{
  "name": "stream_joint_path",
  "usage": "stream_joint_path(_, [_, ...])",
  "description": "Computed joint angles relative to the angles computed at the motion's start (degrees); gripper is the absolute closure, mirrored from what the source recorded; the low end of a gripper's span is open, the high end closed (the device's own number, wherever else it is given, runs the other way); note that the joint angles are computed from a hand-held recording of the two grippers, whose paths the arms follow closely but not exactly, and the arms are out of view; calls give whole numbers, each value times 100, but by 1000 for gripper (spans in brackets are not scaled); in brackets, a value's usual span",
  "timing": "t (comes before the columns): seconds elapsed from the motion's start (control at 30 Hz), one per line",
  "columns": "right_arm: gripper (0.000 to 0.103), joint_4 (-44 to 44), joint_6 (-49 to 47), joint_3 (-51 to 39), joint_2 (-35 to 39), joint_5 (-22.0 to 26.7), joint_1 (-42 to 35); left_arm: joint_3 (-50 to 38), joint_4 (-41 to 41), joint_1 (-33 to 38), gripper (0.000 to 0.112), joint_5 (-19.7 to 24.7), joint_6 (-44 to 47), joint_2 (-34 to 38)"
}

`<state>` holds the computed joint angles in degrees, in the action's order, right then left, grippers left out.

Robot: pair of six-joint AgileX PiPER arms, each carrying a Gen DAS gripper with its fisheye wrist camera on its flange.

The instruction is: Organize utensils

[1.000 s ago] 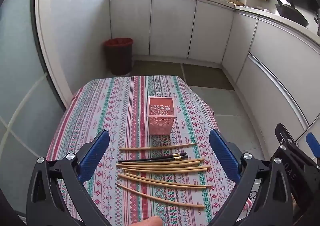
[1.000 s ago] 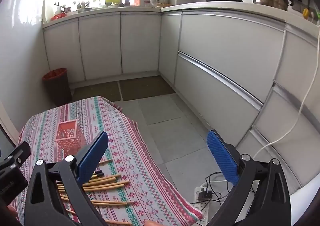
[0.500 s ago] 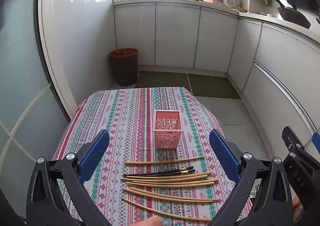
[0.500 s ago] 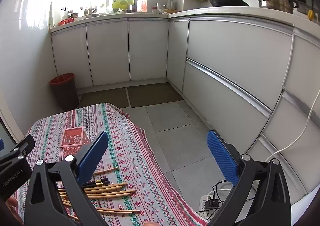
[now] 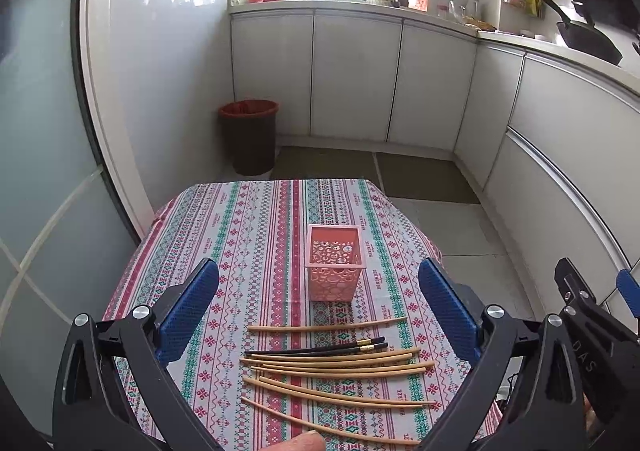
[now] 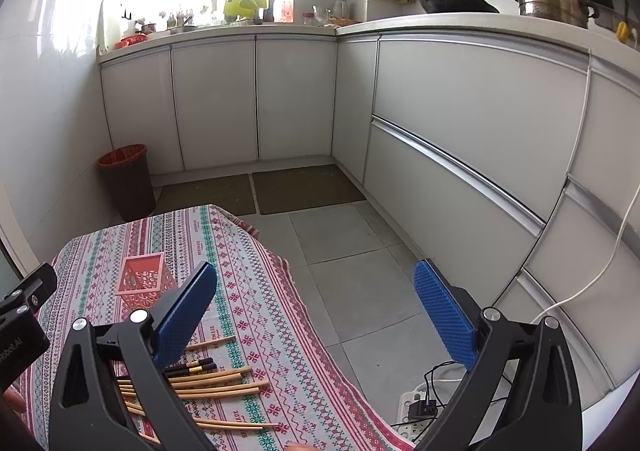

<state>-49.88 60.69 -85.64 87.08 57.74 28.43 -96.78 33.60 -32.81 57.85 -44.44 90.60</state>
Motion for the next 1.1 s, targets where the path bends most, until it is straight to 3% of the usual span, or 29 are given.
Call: stream_joint_path(1.1, [7,147,92,36,-175,-61,28,97,140,-59,16,-8,-34,-188])
